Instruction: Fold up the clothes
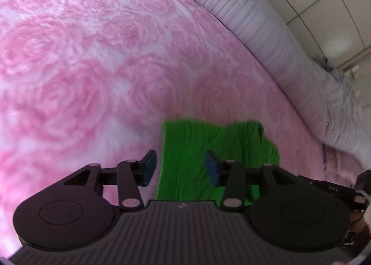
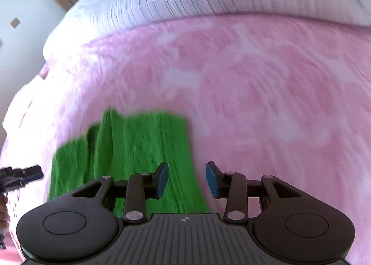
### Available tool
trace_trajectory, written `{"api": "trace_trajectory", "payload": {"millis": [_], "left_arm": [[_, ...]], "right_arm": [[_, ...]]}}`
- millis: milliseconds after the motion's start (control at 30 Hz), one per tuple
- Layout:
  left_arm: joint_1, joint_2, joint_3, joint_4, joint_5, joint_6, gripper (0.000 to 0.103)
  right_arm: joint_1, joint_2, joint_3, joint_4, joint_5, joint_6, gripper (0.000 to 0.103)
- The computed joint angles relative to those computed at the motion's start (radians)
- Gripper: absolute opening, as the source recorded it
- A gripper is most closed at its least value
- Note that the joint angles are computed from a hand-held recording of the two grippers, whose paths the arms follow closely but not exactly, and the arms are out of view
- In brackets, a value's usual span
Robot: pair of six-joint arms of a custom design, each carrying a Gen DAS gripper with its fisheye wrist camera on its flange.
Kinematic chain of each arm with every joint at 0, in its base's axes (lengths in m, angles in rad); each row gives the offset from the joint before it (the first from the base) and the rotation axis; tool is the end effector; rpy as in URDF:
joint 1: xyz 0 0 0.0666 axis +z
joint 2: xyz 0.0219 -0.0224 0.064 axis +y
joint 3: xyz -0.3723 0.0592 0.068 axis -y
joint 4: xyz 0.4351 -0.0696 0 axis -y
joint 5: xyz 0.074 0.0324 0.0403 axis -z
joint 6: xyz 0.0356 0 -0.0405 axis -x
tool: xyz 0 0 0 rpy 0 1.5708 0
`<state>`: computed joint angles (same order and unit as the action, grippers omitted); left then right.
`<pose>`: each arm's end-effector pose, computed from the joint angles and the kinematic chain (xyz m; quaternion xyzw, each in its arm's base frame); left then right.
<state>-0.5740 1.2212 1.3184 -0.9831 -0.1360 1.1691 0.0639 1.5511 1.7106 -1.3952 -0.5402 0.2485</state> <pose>0.3889 -0.2462 0.4611 -0.2973 0.8918 -0.2152 0.2646 0.5441 0.0528 0.4745 -0.1918 0.9318 0.2472 0.1843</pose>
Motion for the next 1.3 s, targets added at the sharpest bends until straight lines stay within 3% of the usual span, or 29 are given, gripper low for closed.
{"api": "trace_trajectory", "payload": {"millis": [67,200,300,333,367,400,433,500,567,667,733,867,933,1000,1033,1100,1200,1300], "left_arm": [[0.024,-0.005,-0.032,0.06,0.031,0.023,0.044],[0.056,-0.011,-0.088,0.17,0.093,0.077,0.044],[0.065,-0.002,-0.114,0.235,0.142,0.109,0.039],[0.064,-0.002,-0.126,0.266,0.143,0.113,0.029],[0.063,-0.003,-0.138,0.297,0.145,0.118,0.021],[0.058,-0.01,-0.149,0.324,0.129,0.116,0.01],[0.051,-0.02,-0.16,0.351,0.108,0.112,0.009],[0.018,-0.047,-0.159,0.355,-0.005,0.081,0.008],[-0.019,-0.085,-0.146,0.325,-0.128,0.072,0.008],[-0.049,-0.143,-0.111,0.273,-0.252,0.07,0.007],[-0.04,-0.16,-0.068,0.243,-0.309,0.022,0.007],[0.051,-0.12,0.043,0.237,-0.355,-0.148,0.008],[0.13,-0.032,0.15,0.141,-0.331,-0.232,0.019],[0.196,0.053,0.246,0.032,-0.322,-0.259,0.022],[0.224,0.058,0.248,0.024,-0.278,-0.27,0.029],[0.266,0.041,0.224,0.01,-0.189,-0.283,0.031],[0.259,-0.044,0.115,-0.049,-0.135,-0.226,0.038],[0.2,-0.15,-0.022,-0.146,-0.08,-0.068,0.038]], "right_arm": [[0.008,0.051,0.038,0.018,-0.038,-0.028,0.04],[0.012,0.165,0.113,-0.021,-0.091,-0.103,0.04],[0.004,0.189,0.114,-0.027,-0.132,-0.14,0.04],[0.003,0.179,0.094,0.006,-0.154,-0.159,0.04],[0.003,0.175,0.087,0.02,-0.177,-0.165,0.027],[0.005,0.172,0.084,0.019,-0.198,-0.159,0.003],[0.009,0.167,0.083,0.021,-0.191,-0.151,0.002],[0.012,0.122,0.047,0.089,-0.197,-0.13,0.001],[0.005,0.071,0.022,0.16,-0.236,-0.155,0.001],[-0.001,0.014,0.01,0.253,-0.273,-0.203,0.0],[0.015,0.013,0.048,0.302,-0.283,-0.248,0.0],[0.086,0.058,0.162,0.413,-0.267,-0.326,0.0],[0.146,0.116,0.249,0.457,-0.183,-0.382,0.0],[0.195,0.188,0.353,0.409,-0.068,-0.424,0.006],[0.215,0.224,0.405,0.361,-0.006,-0.444,0.013],[0.251,0.291,0.499,0.285,0.108,-0.493,0.035],[0.244,0.221,0.395,0.228,0.094,-0.424,0.041],[0.223,0.11,0.24,0.105,0.109,-0.295,0.042]]}}
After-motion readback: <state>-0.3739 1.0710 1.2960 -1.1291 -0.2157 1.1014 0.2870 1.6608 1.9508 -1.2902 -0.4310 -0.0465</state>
